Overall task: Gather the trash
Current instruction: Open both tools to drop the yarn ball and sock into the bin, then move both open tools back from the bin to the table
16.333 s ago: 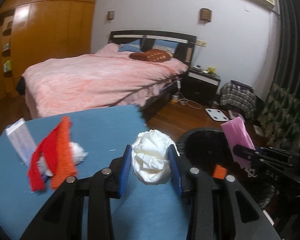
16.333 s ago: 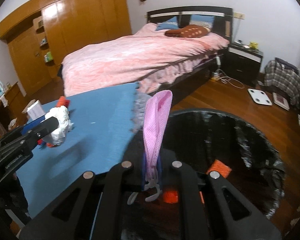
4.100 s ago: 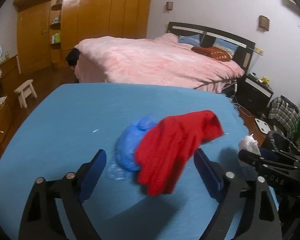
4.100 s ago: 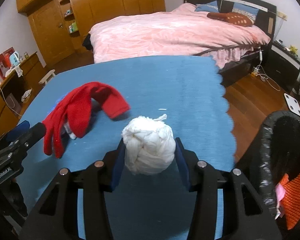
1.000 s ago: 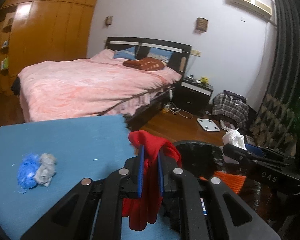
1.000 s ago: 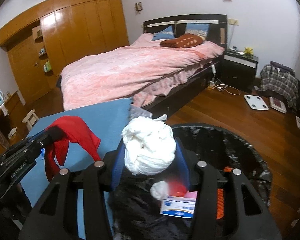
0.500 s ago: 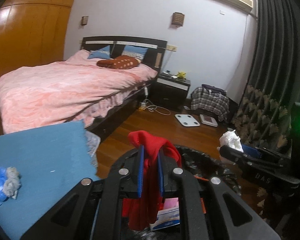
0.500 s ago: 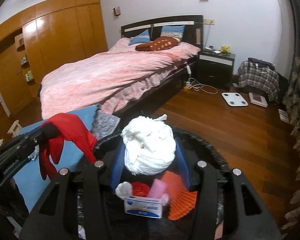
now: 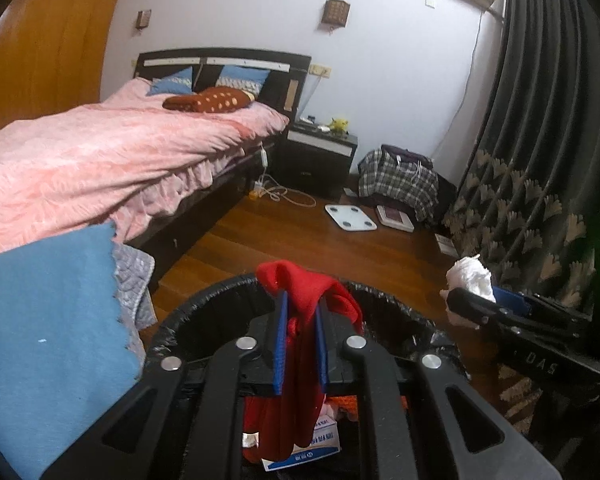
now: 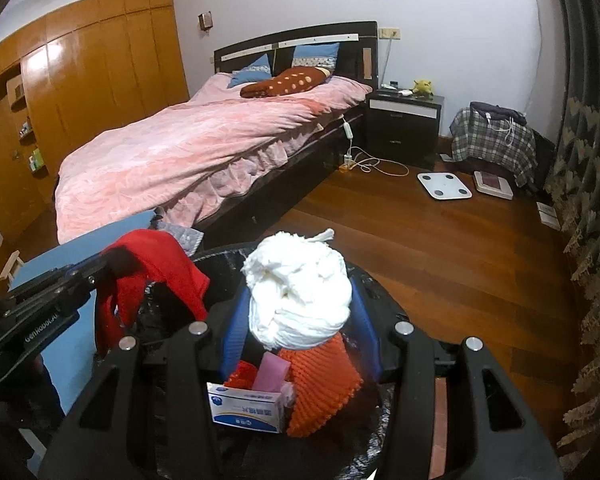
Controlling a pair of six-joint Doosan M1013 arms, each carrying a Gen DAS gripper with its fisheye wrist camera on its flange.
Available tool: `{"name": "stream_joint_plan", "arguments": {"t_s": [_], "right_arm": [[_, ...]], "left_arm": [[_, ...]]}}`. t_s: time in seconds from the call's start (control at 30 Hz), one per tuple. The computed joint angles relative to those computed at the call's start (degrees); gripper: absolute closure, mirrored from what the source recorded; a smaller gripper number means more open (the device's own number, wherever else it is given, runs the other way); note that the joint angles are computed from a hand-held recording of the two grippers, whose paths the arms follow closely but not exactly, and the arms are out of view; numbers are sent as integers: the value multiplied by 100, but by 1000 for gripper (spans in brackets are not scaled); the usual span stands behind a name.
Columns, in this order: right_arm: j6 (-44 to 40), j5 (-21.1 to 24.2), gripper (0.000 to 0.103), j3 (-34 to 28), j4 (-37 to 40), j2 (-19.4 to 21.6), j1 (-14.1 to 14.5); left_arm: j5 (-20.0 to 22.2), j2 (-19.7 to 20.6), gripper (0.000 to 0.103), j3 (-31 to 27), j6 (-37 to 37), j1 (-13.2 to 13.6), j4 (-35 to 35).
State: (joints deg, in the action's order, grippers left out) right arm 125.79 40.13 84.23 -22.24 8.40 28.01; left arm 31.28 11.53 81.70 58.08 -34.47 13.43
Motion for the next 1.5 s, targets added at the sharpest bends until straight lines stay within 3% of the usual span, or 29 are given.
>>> {"name": "stream_joint_plan", "arguments": {"t_s": [0.17,0.23,0.33,0.47,0.63,1.13,1.5], "right_arm": [[2,121,48,24,60,27,-43],[-2,127,39,39,166,29,-79],[69,130,29,65,185,20,-101],[203,167,23,51,40,22,-63],[386,144,10,41,-158,14,12],[120,104,7,-386,-4,280,384],[-484,54,7,-1034,473,761,796]], "left_arm": [[159,49,72,-1,460,50,-466],[180,43,56,34,517,64,-581],[245,7,44,97,564,92,-695],[302,-83,39,225,311,102,-388],[335,-249,22,386,-452,110,364],[854,-771,7,827,-2145,341,1809],[1323,-1261,6,1336,-3059,669,2696]]}}
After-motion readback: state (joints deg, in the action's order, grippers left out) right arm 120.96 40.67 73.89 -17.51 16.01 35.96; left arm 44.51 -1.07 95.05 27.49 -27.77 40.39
